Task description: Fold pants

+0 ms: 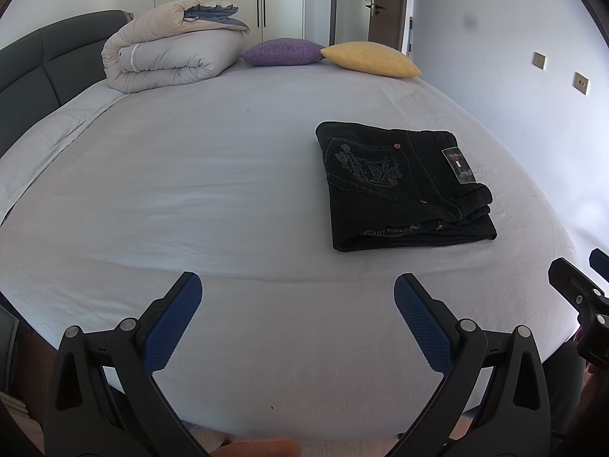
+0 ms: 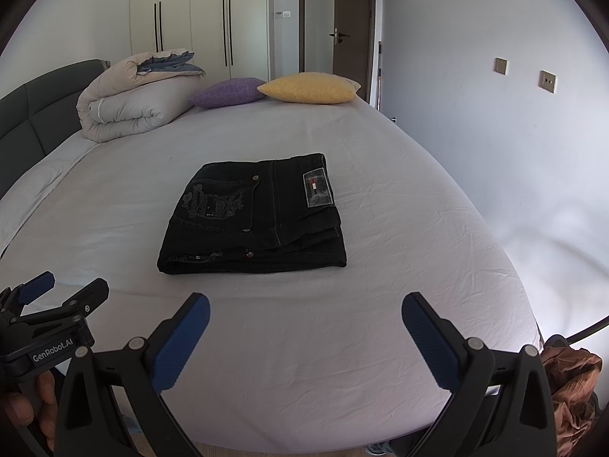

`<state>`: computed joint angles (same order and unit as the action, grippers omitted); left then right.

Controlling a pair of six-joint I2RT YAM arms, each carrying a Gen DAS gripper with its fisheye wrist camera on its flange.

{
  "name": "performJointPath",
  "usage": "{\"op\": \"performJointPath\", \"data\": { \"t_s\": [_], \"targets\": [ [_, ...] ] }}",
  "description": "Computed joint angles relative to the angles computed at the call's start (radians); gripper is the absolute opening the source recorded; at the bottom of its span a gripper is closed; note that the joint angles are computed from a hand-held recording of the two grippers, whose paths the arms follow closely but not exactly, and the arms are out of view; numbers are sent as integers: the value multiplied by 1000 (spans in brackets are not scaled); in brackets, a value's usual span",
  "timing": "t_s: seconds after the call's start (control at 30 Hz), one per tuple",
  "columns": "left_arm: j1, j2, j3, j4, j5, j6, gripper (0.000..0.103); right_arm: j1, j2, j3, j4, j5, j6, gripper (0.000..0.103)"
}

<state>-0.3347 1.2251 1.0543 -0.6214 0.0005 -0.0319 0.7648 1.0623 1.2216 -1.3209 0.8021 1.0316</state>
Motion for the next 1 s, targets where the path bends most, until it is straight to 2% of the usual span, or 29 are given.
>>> {"op": "performJointPath", "data": {
  "t_s": [0.57, 1.0],
  "targets": [
    [-1, 0, -13, 4, 3, -1, 103, 40, 10, -18, -8, 7, 48, 103],
    [13, -2, -24, 21, 5, 6, 103, 12, -15, -28, 4, -18, 9, 103]
  ]
}}
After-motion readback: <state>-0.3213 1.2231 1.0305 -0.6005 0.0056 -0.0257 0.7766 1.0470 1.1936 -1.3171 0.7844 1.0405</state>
